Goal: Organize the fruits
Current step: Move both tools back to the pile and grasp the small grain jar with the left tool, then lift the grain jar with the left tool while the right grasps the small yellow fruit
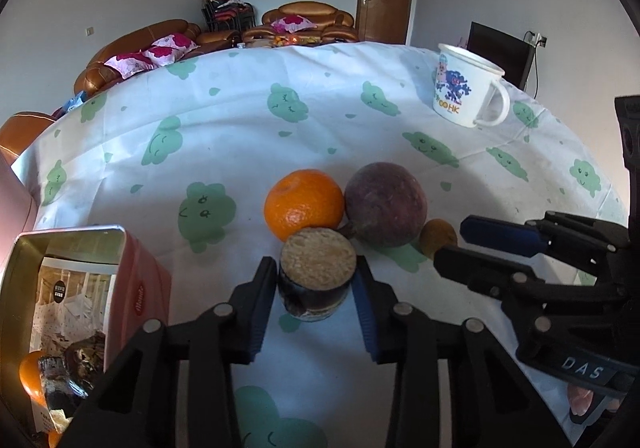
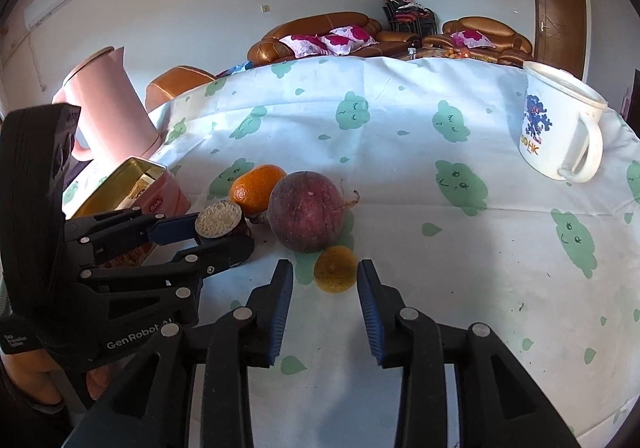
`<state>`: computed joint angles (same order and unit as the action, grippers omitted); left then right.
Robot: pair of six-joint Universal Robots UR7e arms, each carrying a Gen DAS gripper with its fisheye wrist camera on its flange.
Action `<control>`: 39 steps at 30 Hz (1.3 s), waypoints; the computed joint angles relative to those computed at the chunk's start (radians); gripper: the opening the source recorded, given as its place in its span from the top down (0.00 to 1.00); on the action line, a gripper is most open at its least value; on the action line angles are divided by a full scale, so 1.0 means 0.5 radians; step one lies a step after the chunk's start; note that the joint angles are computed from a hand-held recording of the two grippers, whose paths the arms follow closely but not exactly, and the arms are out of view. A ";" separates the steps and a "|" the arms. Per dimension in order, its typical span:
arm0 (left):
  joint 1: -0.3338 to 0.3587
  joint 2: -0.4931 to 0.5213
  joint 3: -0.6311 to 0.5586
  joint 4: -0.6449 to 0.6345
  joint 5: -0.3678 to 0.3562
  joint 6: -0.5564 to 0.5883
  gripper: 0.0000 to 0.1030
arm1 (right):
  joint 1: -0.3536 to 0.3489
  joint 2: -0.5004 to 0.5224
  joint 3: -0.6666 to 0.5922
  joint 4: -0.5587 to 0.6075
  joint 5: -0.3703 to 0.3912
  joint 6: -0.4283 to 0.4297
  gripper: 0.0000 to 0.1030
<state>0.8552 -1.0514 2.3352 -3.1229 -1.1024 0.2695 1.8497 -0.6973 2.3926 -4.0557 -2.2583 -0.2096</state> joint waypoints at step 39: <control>-0.034 -0.015 0.098 -0.300 0.021 0.074 0.61 | 0.022 0.010 -0.101 0.225 -0.115 -0.063 0.69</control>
<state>0.8383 -1.0590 2.3843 -3.2730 -1.0920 0.3063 1.8607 -0.6921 2.3422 -3.9430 -2.3156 -0.2410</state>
